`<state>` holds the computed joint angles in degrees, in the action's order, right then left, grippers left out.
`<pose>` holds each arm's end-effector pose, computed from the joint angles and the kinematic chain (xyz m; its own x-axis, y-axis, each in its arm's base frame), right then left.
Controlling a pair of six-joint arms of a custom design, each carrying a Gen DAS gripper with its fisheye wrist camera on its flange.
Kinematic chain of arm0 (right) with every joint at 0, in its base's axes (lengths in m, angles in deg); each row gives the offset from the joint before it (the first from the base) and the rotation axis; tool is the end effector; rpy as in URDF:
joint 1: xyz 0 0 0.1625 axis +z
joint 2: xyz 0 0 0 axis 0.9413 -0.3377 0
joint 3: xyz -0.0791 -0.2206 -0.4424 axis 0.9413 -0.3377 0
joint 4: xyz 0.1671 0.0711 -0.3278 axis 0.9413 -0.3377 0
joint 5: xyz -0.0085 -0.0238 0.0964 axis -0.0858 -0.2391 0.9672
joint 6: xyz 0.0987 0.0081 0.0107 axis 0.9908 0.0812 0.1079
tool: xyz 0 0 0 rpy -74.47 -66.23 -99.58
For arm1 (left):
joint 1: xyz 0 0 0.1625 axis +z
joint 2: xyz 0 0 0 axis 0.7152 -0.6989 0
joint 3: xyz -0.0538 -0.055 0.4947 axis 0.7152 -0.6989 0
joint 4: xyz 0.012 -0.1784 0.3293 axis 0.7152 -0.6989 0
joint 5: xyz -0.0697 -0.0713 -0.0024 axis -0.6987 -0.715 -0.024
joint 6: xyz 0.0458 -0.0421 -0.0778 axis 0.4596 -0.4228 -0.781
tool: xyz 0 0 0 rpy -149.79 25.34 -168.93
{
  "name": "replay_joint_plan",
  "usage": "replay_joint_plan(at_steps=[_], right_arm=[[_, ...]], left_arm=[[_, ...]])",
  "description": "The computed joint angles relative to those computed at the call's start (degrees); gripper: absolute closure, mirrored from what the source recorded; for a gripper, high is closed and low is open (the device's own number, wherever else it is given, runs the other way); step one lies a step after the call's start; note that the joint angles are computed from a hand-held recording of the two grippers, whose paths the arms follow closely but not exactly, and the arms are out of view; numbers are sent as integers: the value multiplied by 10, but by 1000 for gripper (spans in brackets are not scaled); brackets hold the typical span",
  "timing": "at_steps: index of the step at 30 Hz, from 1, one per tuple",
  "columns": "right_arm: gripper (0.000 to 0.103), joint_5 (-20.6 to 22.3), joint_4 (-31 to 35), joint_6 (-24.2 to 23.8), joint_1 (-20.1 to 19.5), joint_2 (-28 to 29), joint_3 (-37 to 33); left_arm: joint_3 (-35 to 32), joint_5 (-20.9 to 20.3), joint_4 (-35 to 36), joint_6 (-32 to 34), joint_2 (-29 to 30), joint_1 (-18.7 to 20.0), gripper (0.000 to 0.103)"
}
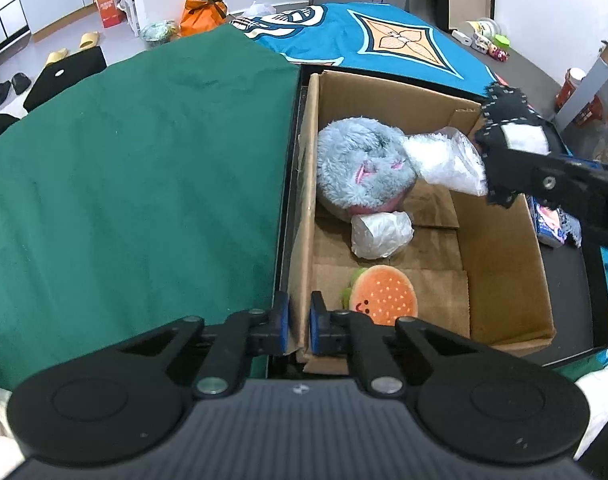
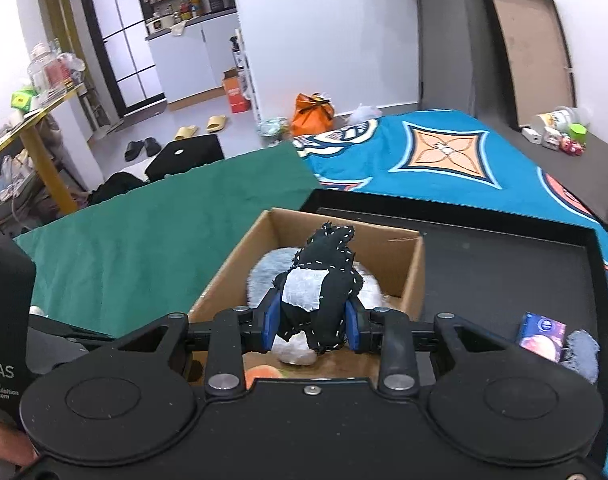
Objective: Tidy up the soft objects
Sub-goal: 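Carry the black plush with the right tool and release it into the box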
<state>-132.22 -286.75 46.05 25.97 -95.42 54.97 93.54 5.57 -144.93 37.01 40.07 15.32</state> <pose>0.1768 -0.6595 0.1052 -0.7574 -0.3364 0.5596 -0.6142 0.6580 -0.4357 -0.1352 -0.6615 0.1250 -0.7694 0.0592 -0.6361 0.3257 0.8929 -0.3109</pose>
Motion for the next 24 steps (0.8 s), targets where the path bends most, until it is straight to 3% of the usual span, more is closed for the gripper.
replay_joint_plan(at_steps=[6,18,24], right_arm=[[70,9,19,2,6,7,-11],[57,42,93,36,-2,-7,-10],[49,14,80,54,-3,-10,4]], left_arm=[[0,-11,-4,-3,-2,3,93],[-2,-5,-1,-7,0,2,93],[-9,5,13,-19,3,-1,93]])
